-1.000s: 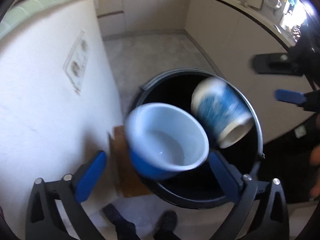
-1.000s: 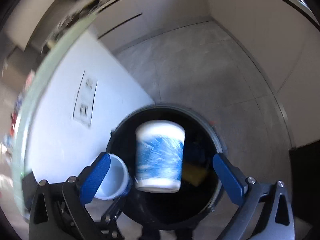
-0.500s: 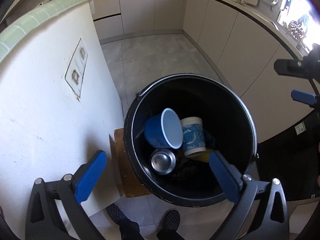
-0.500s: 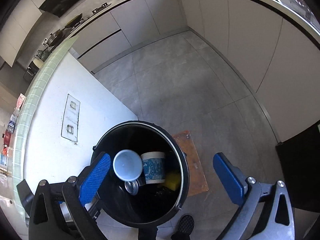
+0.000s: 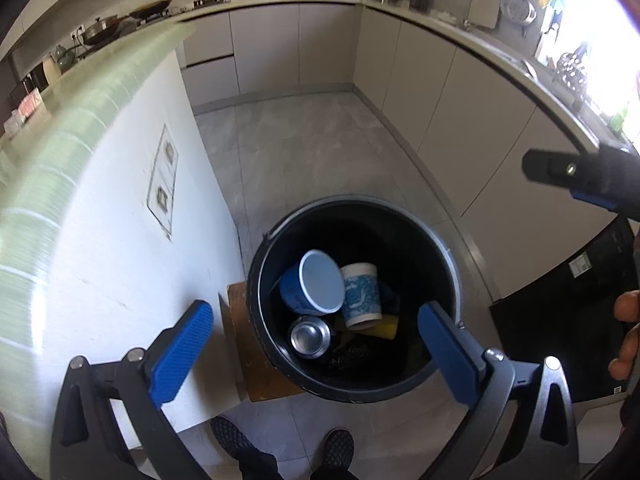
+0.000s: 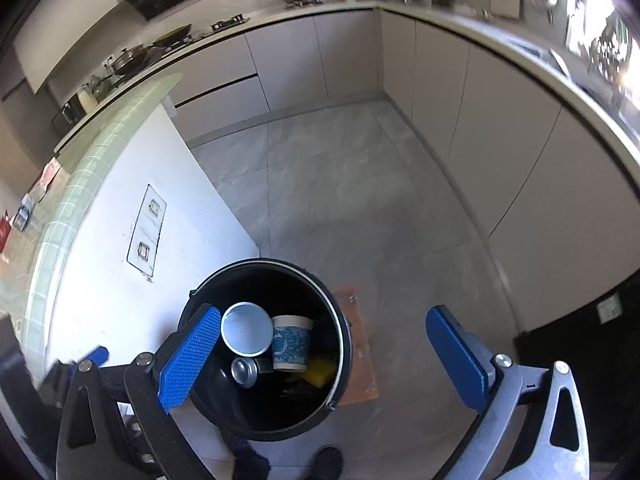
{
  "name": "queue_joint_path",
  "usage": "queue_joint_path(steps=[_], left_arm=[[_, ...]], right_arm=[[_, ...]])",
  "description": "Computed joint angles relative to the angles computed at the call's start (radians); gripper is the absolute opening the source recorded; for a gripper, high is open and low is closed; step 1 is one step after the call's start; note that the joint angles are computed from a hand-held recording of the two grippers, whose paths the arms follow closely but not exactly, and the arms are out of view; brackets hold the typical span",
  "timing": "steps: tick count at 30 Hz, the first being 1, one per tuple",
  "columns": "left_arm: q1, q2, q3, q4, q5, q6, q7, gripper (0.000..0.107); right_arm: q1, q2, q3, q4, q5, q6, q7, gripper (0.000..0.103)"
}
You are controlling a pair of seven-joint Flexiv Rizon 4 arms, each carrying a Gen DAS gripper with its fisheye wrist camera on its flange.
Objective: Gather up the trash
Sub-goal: 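Move both tools back from the bin toward the table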
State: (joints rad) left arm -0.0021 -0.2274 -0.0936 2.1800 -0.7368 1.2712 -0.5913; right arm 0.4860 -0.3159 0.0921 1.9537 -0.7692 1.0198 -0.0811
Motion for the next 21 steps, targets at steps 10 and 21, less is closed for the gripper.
queue_joint_path(steps=[10, 21], left_arm=[[-0.005, 0.063, 0.025, -0.020, -0.077, 0.019, 0.037, 0.103], [0.069, 0.053, 0.067, -0.065, -0.109, 0.105, 0.017, 0.103]], right_arm=[[0.023, 0.015, 0.011, -0.064, -0.074, -0.014, -0.022, 0.103], [0.100, -0.119, -0.001, -0.281, -0.084, 0.009, -0.159, 0.103]])
